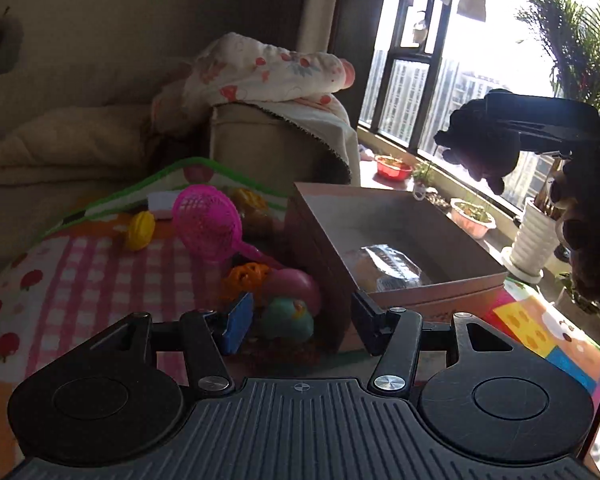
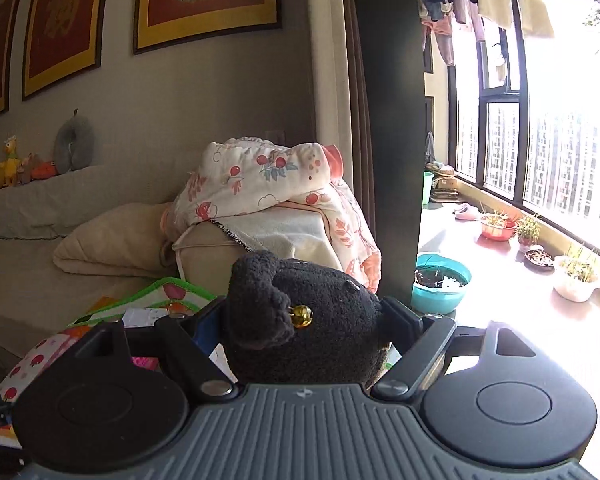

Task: Organize objects
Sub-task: 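Lower the bread roll and black plush into the pink box and release both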

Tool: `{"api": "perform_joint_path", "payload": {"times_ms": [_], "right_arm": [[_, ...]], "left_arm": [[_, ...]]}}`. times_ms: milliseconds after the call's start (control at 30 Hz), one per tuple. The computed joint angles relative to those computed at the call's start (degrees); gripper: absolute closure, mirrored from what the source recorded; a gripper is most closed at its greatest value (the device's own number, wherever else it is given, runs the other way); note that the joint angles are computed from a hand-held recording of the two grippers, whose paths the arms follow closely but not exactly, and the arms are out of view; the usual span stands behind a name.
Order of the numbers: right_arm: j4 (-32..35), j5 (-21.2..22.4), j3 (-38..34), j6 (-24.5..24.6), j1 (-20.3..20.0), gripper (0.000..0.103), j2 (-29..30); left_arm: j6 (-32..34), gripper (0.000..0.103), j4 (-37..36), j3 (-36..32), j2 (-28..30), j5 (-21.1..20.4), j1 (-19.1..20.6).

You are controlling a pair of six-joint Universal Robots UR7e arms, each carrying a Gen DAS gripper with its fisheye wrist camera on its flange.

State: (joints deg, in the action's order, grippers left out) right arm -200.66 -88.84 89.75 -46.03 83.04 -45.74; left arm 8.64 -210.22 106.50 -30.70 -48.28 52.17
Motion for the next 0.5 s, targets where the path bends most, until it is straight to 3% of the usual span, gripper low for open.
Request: {"api": "perform_joint_path", "payload": {"times_ms": [67,133,233,367,500], "right_arm": [[0.94,-4.4,-4.53,1.17,0.94,0.007,3.17],[2.48,-4.9,-4.2,3.0,0.42,0.006,3.07],[-0.6,-2.91,3.07,0.92,-1.79,0.003,0.55],[-9.3,1.51,16.71,-7.33,-5.53,0.0,-3.44],[-10.57,3.24,23.51,-8.48,-7.76,0.0,-5.36]], "left_arm": [[0.74,0.044,-0.31,0.89,-0.09,0.68,0.55],[1.73,0.044,-1.36,2.52,-0.39,0.82,0.98],[1.3,0.044,-1.49,4.14,-0.83,-0.62,1.89],[0.28,0.044,-1.34,4.23,-0.2,-2.78,2.96],[0.56,0.044,-1.31,3.1,1.13,-3.23,2.72]]}}
